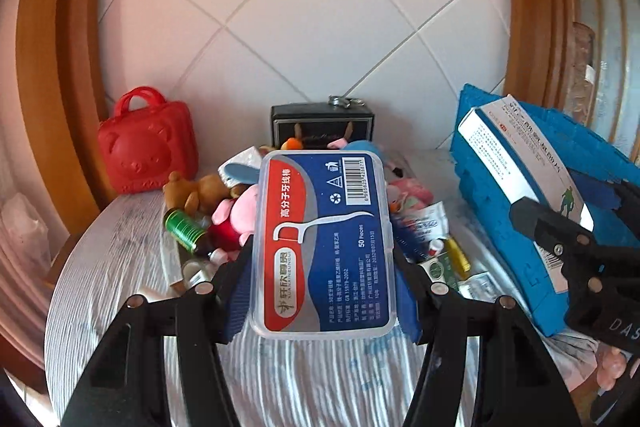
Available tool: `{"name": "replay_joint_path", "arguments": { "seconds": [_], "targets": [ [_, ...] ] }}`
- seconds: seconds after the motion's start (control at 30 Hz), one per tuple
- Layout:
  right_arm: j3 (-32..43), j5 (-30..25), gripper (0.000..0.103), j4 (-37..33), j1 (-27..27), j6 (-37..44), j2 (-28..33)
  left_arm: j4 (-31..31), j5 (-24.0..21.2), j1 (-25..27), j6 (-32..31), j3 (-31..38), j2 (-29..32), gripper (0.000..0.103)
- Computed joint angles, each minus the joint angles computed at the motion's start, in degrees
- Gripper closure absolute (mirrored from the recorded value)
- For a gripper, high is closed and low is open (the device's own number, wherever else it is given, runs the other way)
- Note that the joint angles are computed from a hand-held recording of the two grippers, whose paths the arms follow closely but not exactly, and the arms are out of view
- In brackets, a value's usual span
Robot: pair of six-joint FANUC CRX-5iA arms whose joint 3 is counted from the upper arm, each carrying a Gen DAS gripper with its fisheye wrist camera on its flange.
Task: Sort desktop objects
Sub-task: 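Carry the floss box and tablet box over the blue crate and release both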
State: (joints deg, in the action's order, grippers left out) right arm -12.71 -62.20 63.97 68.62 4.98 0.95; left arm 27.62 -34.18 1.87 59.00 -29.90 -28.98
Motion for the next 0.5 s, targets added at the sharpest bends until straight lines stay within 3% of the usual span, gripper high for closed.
{"name": "replay_joint_path", "arguments": {
  "seconds": [0.1,0.23,0.37,0.5],
  "targets": [
    [-1.49,-6.02,0.025,3.29,1.2,-2.53,-2.95,0.79,1.52,-4.57,-0.37,1.8,1.62,0.045],
    [-5.09,-14.58,0.025,8.1,2.04,-4.53,-8.26,-3.18,4.38,-13.29,4.03,6.44,4.64,0.044],
    [-9.62,-19.39,0.025,9.79,1.17,-4.69,-14.44,-14.16,5.45,-23.74,17.63,15.44,10.47,0.045],
    [-15.53,-19.88,0.025,10.23,-2.89,-2.96,-22.44,-30.71,1.62,-35.02,36.17,29.02,18.59,0.045]
  ]
}}
